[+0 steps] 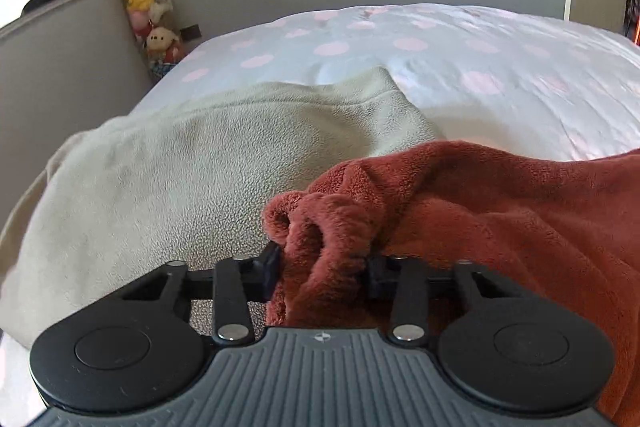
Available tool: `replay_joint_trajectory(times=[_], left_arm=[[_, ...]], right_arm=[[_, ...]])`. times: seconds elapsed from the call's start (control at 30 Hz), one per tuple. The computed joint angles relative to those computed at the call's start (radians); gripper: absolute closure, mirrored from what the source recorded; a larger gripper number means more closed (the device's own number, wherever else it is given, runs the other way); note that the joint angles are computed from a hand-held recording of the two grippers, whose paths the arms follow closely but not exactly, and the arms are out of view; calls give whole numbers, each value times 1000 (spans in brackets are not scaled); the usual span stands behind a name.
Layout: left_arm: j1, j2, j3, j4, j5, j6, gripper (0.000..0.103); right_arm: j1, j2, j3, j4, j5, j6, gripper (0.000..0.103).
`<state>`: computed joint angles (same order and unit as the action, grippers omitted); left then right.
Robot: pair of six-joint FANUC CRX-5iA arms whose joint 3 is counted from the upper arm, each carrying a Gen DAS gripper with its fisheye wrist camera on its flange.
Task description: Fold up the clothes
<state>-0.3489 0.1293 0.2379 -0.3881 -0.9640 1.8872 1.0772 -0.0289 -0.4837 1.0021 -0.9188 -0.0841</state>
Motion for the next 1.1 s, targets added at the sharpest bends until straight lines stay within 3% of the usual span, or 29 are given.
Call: replay_joint_trajectory(times=[0.3, 0.47, 0.53, 0.6, 0.73, 0.93, 1.03, 1.07, 1.1], left_arm=[[-22, 12, 108, 0, -100, -19, 75], [-39, 49, 175, -21, -165, -34, 75], [-41, 60, 192, -25, -184, -39, 75], [-41, 72, 208, -27, -200, -42, 75], [-47, 88, 226, -40, -228, -34, 75], [-49, 109, 242, -55, -253, -35, 75], [-46, 119, 246, -54, -261, -33, 75], [-45, 122, 248, -54, -263, -31, 75], [-44, 123, 248, -53, -265, -29, 75]], right_arm=[[-18, -89, -15, -29, -51, -166, 47], [-105, -160, -12, -124, -75, -260, 46], [-151, -212, -44, -132, -49, -354, 41], [-202, -259, -77, -124, -14, -456, 27], [-317, -289, -104, -142, 81, -548, 25], [-443, -251, -133, -174, 265, -633, 25], [-467, -237, -161, -99, 308, -710, 26], [-470, -231, -157, -95, 304, -709, 34], [-467, -224, -148, -106, 290, -694, 50]])
